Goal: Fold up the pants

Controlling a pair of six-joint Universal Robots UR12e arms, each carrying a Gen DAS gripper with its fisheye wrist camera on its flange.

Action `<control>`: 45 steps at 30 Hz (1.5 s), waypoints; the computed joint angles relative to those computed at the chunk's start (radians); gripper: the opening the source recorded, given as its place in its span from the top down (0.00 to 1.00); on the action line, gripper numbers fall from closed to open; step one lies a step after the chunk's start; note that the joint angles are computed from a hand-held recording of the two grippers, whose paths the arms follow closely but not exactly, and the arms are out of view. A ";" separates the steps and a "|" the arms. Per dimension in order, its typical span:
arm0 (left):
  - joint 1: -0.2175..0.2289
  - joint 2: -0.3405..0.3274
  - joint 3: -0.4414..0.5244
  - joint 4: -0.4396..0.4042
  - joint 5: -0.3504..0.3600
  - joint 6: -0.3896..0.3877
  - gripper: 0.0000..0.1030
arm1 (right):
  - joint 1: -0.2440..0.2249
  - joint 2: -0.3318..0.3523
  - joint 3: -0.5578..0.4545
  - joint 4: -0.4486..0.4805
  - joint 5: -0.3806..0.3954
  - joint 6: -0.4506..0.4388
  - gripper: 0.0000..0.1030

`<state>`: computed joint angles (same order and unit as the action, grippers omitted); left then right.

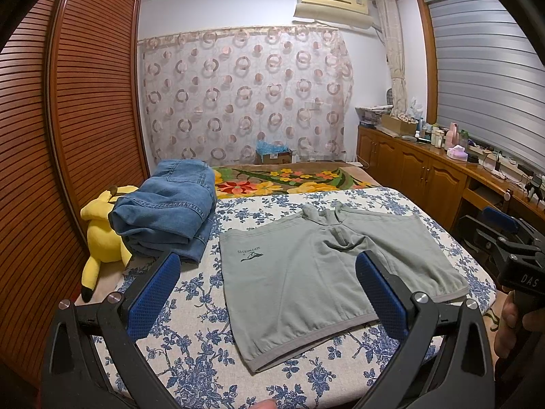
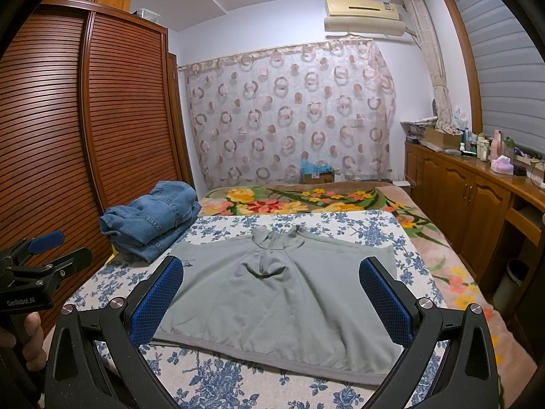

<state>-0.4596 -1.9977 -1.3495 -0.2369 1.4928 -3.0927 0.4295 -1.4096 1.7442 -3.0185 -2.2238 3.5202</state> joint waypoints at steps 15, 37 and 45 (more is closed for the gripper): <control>-0.005 -0.001 0.008 -0.023 0.002 -0.001 0.00 | -0.003 -0.001 0.000 0.014 0.004 0.013 0.00; 0.001 -0.086 0.131 -0.195 -0.105 0.092 0.00 | -0.029 -0.021 0.000 0.091 0.049 0.038 0.00; 0.006 -0.118 0.162 -0.269 -0.140 0.110 0.00 | -0.065 -0.037 0.019 0.102 0.105 -0.006 0.01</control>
